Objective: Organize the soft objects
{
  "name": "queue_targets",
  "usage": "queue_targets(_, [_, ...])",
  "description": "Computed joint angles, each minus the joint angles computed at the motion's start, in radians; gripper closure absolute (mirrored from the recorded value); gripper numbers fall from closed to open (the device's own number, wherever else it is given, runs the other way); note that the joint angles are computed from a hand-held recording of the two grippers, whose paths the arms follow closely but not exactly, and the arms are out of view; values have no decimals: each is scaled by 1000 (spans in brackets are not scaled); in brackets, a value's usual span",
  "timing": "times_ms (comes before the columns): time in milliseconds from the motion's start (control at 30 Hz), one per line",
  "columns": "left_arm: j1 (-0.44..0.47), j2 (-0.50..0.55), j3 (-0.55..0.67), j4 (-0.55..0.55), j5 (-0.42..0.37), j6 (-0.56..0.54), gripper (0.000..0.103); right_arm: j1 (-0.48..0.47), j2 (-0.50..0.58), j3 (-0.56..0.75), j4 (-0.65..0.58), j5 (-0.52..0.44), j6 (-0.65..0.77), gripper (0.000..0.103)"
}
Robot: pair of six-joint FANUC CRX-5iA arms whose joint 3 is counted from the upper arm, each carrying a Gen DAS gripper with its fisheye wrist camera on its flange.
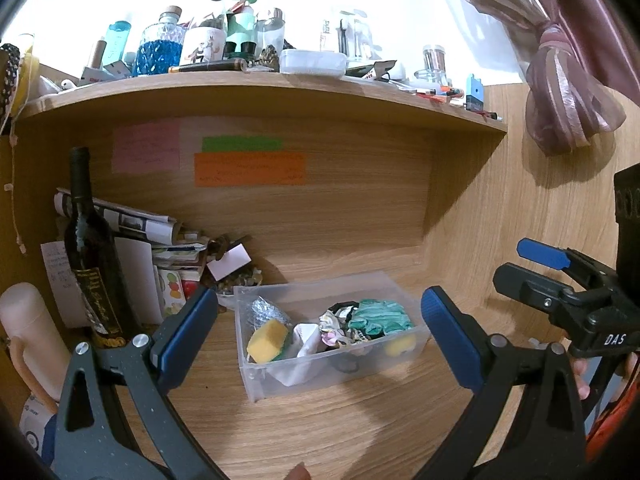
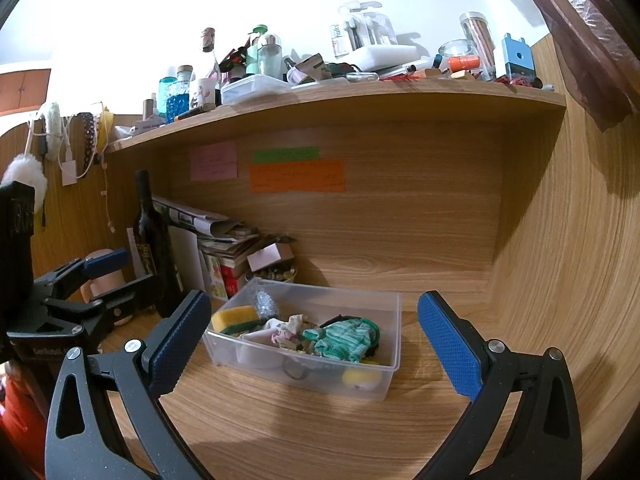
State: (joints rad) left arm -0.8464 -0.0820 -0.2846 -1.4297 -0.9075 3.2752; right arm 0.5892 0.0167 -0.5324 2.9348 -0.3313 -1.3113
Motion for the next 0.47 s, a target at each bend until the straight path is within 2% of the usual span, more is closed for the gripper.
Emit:
queue_targets(267, [19,-17,-14,10,30,3,0,-5,2,9,15,9,-18,0])
queue_targets(467, [8,-13,-15,-1,10,7,0,3,16,18,0,16,-6,0])
